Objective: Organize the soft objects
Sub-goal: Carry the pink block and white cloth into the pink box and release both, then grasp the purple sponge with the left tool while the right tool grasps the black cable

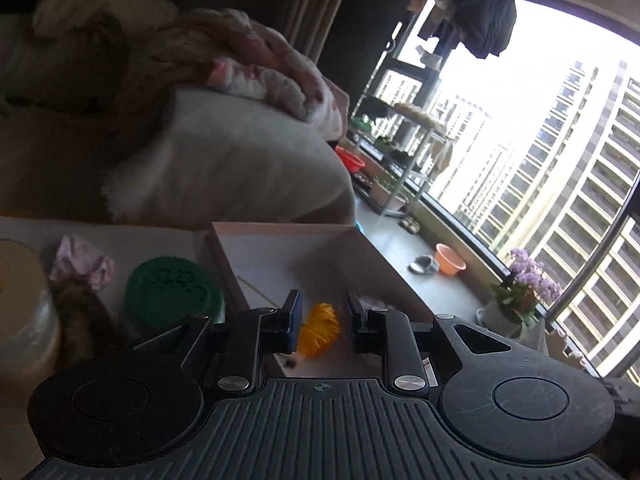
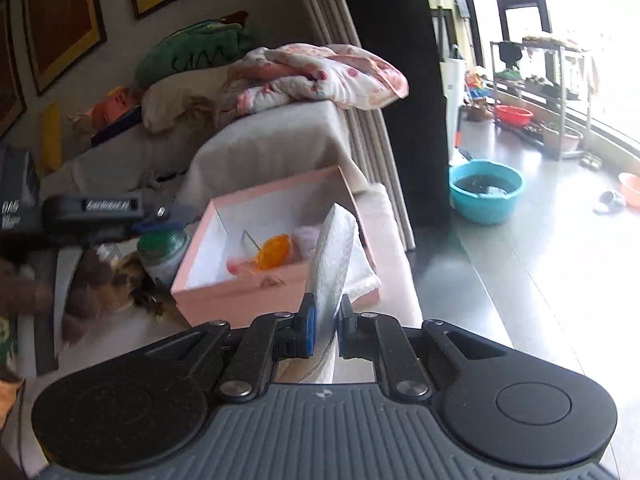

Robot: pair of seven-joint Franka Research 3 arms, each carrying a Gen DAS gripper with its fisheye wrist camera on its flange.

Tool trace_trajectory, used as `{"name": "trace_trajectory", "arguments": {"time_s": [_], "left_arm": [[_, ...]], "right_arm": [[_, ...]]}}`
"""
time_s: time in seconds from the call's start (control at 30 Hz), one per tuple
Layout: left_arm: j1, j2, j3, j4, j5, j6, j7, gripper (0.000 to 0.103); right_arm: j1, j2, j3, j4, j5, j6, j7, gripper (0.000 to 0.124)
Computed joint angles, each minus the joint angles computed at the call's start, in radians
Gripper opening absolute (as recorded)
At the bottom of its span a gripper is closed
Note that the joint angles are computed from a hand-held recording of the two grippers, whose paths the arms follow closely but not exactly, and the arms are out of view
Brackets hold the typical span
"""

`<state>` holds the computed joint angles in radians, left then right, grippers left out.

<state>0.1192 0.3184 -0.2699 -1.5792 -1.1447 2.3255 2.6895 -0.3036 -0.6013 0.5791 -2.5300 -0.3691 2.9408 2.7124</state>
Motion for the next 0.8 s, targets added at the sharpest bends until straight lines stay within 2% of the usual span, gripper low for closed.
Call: {"name": "trace_trajectory", "arguments": {"time_s": [0.07, 0.13, 0.2, 0.23, 0.27, 0.3, 0.37, 0.67, 0.73, 0.8], "left_arm": [[0.040, -0.060, 0.005, -0.066, -0.085, 0.014, 0.118, 0.024], [0.057, -0.113, 0.036, -0.124, -0.134, 0.022, 0.191, 0.024], [0.055, -0.135, 0.077, -0.148, -0.115, 0.038, 0.181, 0.024], [0.053, -0.137, 0.096, -0.152, -0.085, 0.051, 0.157, 0.024], [0.052, -0.134, 0.113, -0.151, -0.048, 0.072, 0.130, 0.024], [0.053, -0.128, 0.125, -0.151, -0.014, 0.098, 0.111, 0.024], [0.068, -0.114, 0.143, -0.149, 0.028, 0.159, 0.109, 0.024], [0.176, 0.045, 0.159, 0.050, 0.221, 0.447, 0.084, 0.024], [0.199, 0.079, 0.156, 0.102, 0.263, 0.430, 0.040, 0.024], [0.254, 0.092, 0.110, 0.136, 0.241, 0.335, 0.056, 0.024]], "right_arm": [[-0.028, 0.061, -0.005, 0.056, -0.011, 0.054, -0.016, 0.010], [-0.113, 0.169, 0.040, 0.166, -0.039, 0.084, -0.010, 0.010], [-0.211, 0.292, 0.108, 0.295, -0.104, 0.080, 0.037, 0.013], [-0.217, 0.376, 0.117, 0.369, -0.121, 0.054, 0.031, 0.024], [-0.195, 0.453, 0.108, 0.438, -0.124, 0.006, 0.009, 0.038], [-0.201, 0.511, 0.123, 0.499, -0.176, -0.042, 0.036, 0.040], [-0.188, 0.582, 0.139, 0.582, -0.310, -0.140, 0.114, 0.040], [-0.013, 0.632, 0.099, 0.652, -0.356, -0.295, 0.081, 0.047], [0.028, 0.669, 0.087, 0.703, -0.380, -0.313, 0.083, 0.048], [0.075, 0.715, 0.074, 0.768, -0.419, -0.331, 0.076, 0.050]]}}
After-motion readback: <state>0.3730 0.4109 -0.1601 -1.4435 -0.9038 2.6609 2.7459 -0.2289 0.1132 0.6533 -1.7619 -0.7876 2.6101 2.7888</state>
